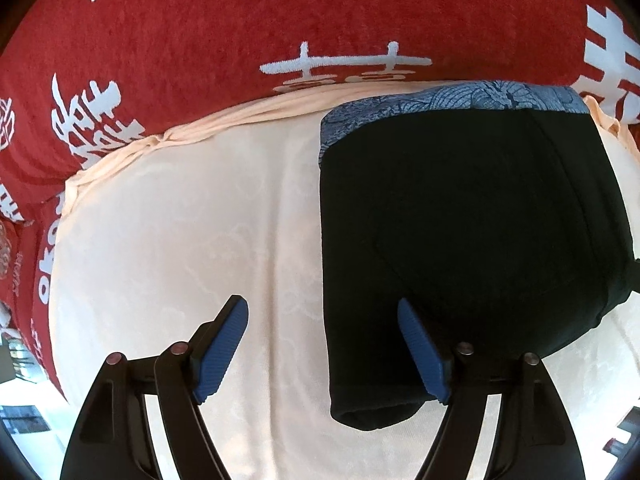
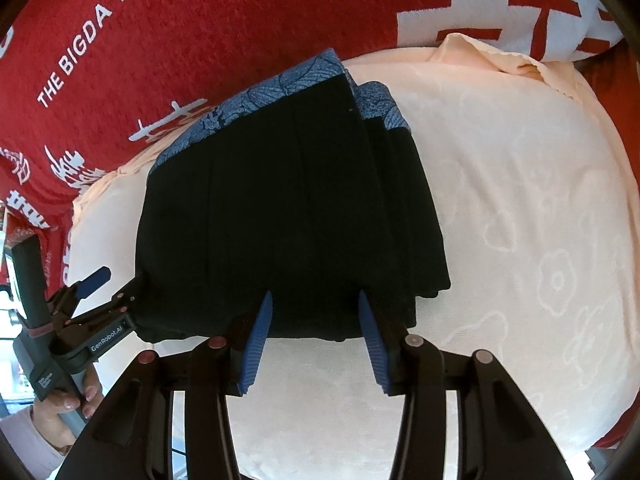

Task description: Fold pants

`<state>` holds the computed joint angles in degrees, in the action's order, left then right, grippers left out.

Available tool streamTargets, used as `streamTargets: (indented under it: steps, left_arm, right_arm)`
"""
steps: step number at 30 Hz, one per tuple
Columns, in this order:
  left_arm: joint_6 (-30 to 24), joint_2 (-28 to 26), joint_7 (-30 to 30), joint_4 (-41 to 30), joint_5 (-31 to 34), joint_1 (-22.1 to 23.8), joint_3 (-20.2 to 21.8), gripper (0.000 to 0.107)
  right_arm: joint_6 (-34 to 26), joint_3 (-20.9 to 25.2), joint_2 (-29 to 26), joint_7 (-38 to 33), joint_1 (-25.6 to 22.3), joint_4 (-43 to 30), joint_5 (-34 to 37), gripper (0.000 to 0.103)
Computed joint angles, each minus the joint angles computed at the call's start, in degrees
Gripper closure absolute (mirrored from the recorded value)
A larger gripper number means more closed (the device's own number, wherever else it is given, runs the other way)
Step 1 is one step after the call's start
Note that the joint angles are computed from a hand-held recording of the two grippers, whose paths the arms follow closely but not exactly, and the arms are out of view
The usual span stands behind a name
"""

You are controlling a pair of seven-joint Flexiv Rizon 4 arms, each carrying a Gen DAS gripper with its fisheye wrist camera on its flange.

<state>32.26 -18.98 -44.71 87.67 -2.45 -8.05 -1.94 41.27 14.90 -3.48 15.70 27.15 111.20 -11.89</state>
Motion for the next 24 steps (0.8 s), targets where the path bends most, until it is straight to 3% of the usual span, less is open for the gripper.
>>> streamTargets:
  steps: [12,14,17,24]
  left_arm:
    - [-3.1,-0.5,-1.0,-2.1,0.7,-0.3,0.0,0.028]
    - [-4.7,-1.0,-1.2,-3.2,0.0,-0.1,-0.2,0.006]
    - [-6.6,-1.7,-0.8,-4.8,-2.2,0.6,-0.6,0.004]
    - [-12.3,-5.2,-3.3,-10.6,-2.1,0.1,-0.5,0.004]
  right_arm:
    - [-1.1,0.9,3.9,3.0,-0.6,2.9,1.7,0.053]
    - [-1.4,1.2,4.8,3.7,-0.7,3.6,2.2,0.053]
    - [-1.5,1.6,6.0,5.1,-0.8,4.9,2.6,0.046]
    - [0.4,2.0,7.7,4.9,-1.3,7.1,3.1,0.043]
